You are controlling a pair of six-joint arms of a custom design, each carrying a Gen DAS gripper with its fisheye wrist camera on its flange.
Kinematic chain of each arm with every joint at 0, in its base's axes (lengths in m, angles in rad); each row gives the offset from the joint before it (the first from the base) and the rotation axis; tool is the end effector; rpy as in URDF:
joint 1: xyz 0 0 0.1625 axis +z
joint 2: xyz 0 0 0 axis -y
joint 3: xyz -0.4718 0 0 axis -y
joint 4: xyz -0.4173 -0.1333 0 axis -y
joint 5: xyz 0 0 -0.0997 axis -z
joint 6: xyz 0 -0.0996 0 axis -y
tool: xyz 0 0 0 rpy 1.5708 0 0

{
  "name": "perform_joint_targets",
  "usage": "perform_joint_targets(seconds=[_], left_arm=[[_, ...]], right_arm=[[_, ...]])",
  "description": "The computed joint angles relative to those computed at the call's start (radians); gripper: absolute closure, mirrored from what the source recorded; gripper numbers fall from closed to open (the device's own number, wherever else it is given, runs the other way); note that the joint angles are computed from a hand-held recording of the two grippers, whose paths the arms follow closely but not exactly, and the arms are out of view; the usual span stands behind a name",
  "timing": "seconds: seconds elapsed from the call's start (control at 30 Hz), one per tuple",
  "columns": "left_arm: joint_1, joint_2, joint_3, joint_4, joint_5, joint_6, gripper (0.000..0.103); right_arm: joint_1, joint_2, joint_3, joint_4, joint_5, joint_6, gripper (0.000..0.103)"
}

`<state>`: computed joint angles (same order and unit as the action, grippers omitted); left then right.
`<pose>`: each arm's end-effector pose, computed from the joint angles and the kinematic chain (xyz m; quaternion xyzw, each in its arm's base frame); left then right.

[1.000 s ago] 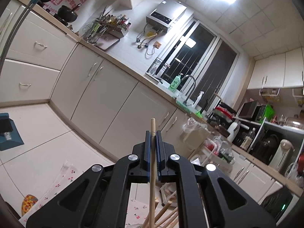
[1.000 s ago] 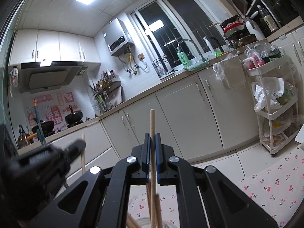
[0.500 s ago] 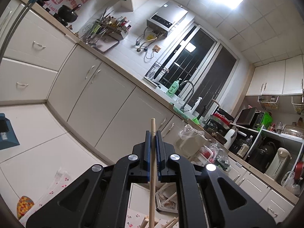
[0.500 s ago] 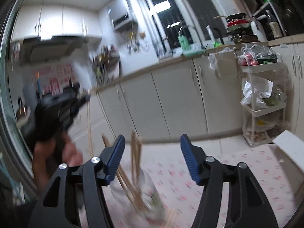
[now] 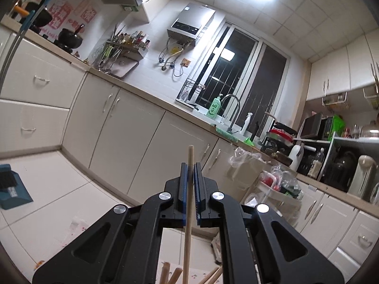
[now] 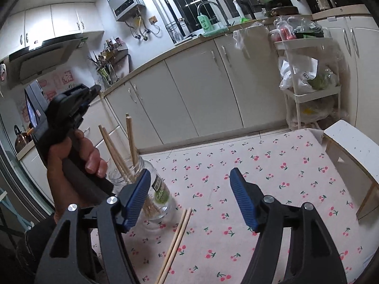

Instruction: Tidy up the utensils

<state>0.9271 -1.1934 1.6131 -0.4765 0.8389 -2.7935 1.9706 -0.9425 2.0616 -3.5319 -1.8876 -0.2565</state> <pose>-0.2210 -0.6275 0.3357 0.0763 0.6878 -0.7076 0.1431 0.3264 -0.5096 0.1801 0.2294 -0.8739 0.4128 0.1147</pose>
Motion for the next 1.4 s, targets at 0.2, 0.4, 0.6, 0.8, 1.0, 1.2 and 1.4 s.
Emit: perform_joint_targets(seconds=[0.2, 0.4, 0.6, 0.8, 1.0, 1.2, 1.4], left_arm=[[-0.008, -0.010, 0.016, 0.033, -0.011, 0.011, 0.098], [-0.031, -0.041, 0.061, 0.060, -0.036, 0.024, 0.098], [-0.028, -0.039, -0.037, 0.370, -0.036, -0.173, 0.098], [0.125, 0.149, -0.486, 0.998, 0.278, -0.559, 0.060], [0.168, 0.295, -0.767, 1.350, 0.328, -0.656, 0.050], [0.203, 0.430, -0.965, 1.538, 0.407, -0.668, 0.046], [0.206, 0.472, -1.019, 1.563, 0.463, -0.579, 0.083]], right_arm=[[-0.003, 0.000, 0.001, 0.019, 0.002, 0.019, 0.034], [-0.006, 0.003, 0.001, 0.037, -0.004, 0.031, 0.031], [-0.010, 0.002, 0.001, 0.071, -0.001, 0.047, 0.031], [-0.021, 0.002, 0.003, 0.099, 0.011, 0.073, 0.030], [-0.020, 0.005, 0.006, 0.108, 0.019, 0.078, 0.030], [-0.025, 0.005, 0.004, 0.121, 0.019, 0.092, 0.030], [-0.033, 0.005, 0.004, 0.151, 0.020, 0.115, 0.030]])
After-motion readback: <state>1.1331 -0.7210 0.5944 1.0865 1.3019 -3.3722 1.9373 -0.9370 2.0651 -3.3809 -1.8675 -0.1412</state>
